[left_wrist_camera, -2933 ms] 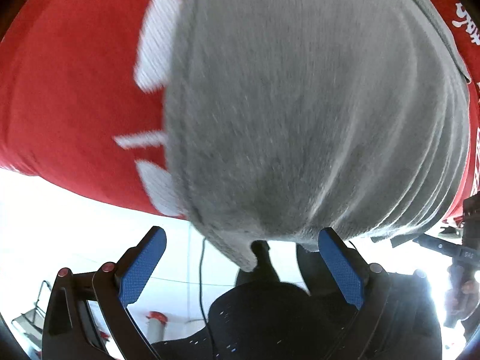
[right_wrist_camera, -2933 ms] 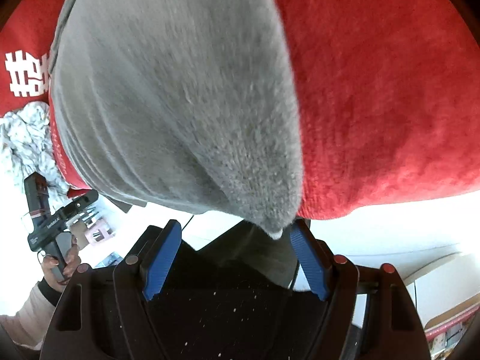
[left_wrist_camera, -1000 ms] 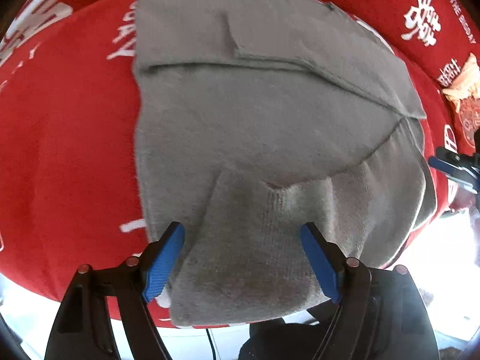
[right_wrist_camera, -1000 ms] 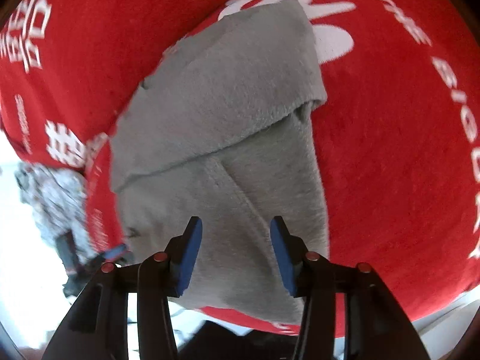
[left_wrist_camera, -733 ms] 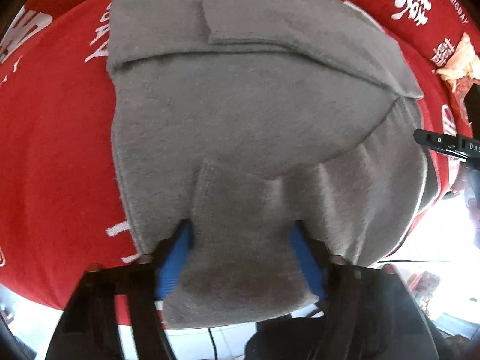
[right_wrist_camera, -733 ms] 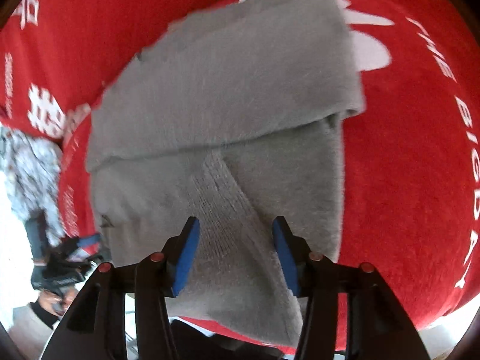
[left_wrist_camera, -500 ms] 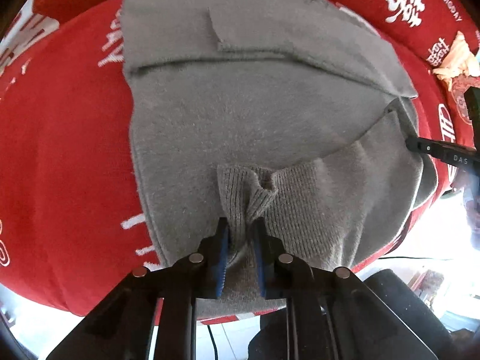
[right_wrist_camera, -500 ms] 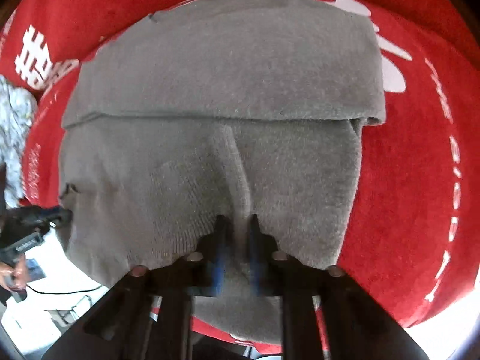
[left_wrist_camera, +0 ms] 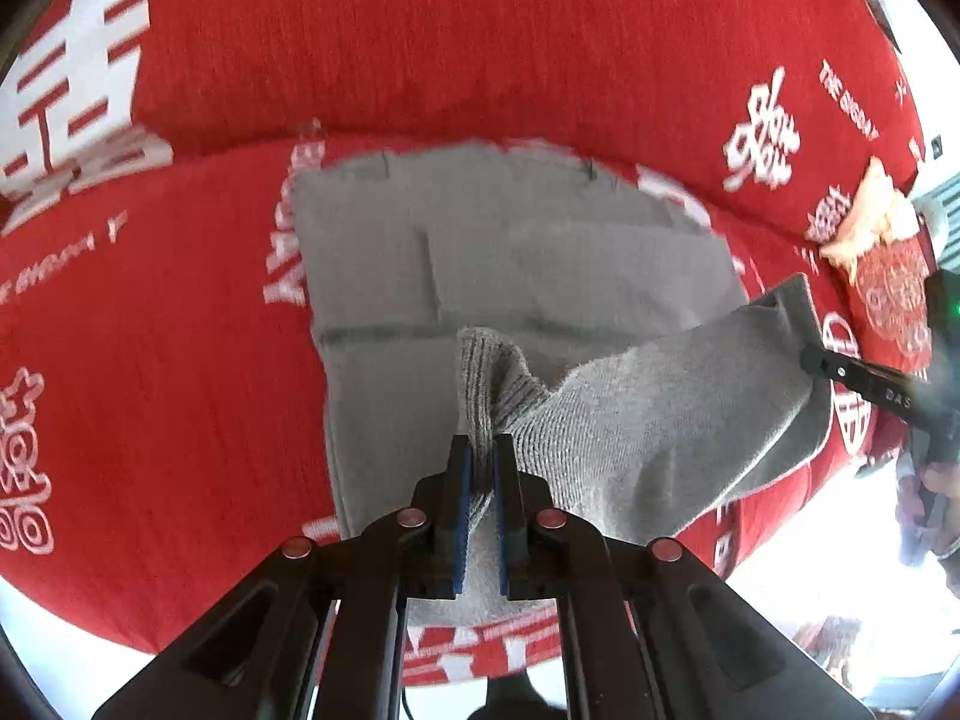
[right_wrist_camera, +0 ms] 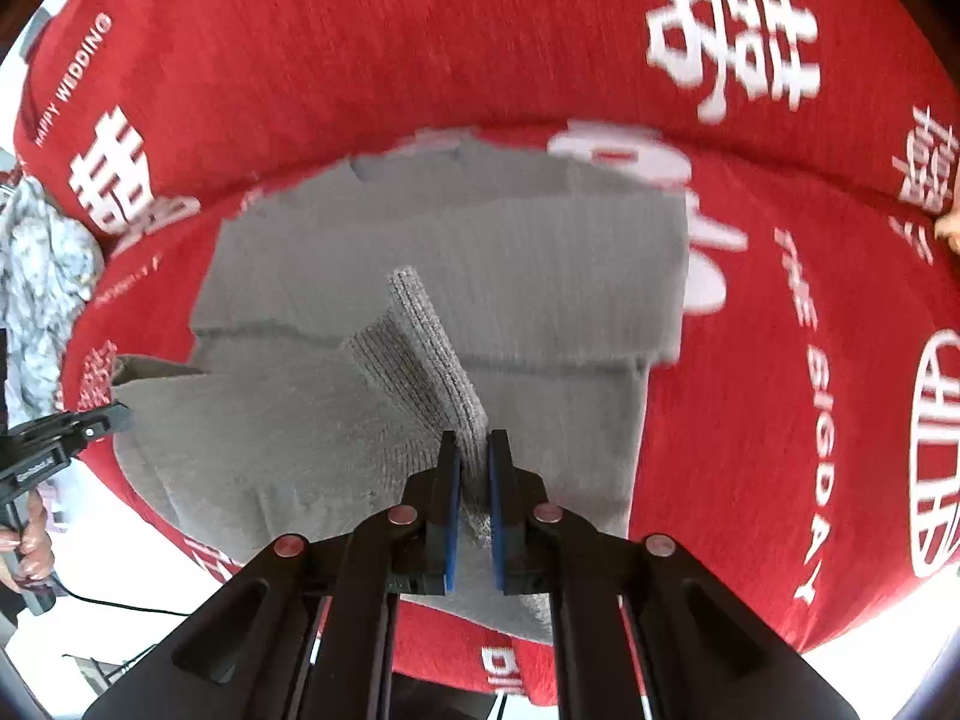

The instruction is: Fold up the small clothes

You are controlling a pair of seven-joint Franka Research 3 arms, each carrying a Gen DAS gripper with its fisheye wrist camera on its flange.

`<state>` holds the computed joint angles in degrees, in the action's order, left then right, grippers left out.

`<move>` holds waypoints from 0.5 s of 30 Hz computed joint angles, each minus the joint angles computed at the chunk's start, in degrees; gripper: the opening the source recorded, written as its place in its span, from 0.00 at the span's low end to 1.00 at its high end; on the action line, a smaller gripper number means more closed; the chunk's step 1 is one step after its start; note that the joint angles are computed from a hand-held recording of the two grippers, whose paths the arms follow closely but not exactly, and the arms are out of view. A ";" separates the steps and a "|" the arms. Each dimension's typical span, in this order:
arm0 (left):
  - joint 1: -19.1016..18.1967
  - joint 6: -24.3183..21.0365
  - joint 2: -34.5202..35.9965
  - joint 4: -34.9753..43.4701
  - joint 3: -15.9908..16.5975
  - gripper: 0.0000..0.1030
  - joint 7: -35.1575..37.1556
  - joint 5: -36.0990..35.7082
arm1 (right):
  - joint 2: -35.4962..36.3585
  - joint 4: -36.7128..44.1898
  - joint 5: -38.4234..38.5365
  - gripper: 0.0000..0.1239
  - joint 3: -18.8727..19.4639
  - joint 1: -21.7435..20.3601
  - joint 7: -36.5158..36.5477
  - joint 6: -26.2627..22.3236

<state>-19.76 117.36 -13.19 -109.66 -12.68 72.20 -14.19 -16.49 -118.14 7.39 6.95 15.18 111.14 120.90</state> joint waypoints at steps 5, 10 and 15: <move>1.59 1.73 7.47 9.28 -0.68 0.08 -2.00 5.18 | 6.35 7.75 -0.16 0.07 -1.55 -1.07 -1.33 1.83; 2.30 2.48 20.32 22.22 -1.58 0.07 -4.82 12.07 | 16.12 16.84 -0.47 0.07 -3.33 -1.86 -3.37 3.08; 0.50 -1.20 34.06 35.28 -1.43 0.08 -8.55 18.63 | 26.10 24.23 -0.22 0.07 -5.01 -2.29 -4.62 2.08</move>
